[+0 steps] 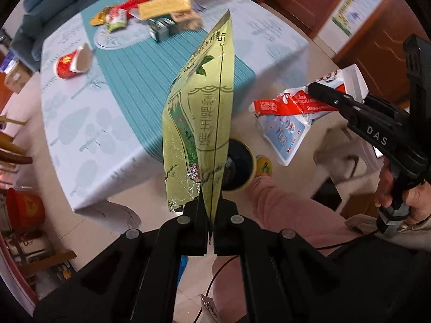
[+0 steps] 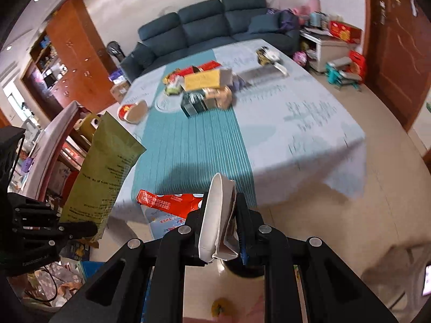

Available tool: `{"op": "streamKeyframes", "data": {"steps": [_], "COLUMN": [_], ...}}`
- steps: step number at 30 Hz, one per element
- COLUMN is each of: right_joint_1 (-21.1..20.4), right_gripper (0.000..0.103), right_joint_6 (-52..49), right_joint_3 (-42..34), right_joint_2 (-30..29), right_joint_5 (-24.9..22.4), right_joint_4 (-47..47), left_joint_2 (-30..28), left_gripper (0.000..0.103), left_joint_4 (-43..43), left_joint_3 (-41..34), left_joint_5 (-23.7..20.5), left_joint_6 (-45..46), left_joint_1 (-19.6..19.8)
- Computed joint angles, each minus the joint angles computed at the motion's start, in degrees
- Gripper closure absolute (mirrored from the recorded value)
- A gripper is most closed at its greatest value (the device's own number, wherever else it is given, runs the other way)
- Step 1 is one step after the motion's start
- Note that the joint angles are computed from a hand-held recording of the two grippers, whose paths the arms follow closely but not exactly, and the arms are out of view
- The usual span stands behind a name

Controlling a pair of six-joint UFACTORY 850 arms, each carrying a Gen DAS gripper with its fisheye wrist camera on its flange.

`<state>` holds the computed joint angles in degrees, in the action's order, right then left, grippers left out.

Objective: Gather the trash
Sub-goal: 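Carry the green bag and red-and-white wrapper with both tools over the bin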

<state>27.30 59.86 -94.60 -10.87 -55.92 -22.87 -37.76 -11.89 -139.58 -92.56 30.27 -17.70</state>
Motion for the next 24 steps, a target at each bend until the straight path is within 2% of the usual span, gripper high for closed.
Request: {"op": "streamKeyframes", "data": {"steps": [2, 6, 11, 18, 24], "right_joint_1": [0.72, 2.04, 1.93, 0.10, -2.32], "right_gripper": [0.087, 0.087, 0.087, 0.087, 0.087], "right_joint_6": [1.49, 3.56, 5.20, 8.00, 7.94], "right_joint_3": [0.94, 3.91, 9.78, 23.05, 33.50], "right_joint_2": [0.89, 3.13, 5.66, 9.32, 9.53], "right_joint_5": [-1.39, -3.79, -4.10, 1.67, 8.50], "right_joint_4": [-0.24, 0.10, 2.93, 7.94, 11.51], "left_joint_2": [2.95, 6.22, 10.15, 12.92, 10.22], "left_gripper": [0.103, 0.103, 0.103, 0.103, 0.103], "left_joint_4": [-0.32, -0.87, -0.06, 3.40, 4.61], "left_joint_3": [5.22, 11.11, 19.77, 33.24, 40.96], "left_joint_5": [1.19, 1.91, 3.25, 7.14, 13.27], "left_joint_6": [1.08, 1.81, 0.76, -5.25, -11.58], "left_joint_1": [-0.31, -1.22, -2.94, -6.54, -9.21]}}
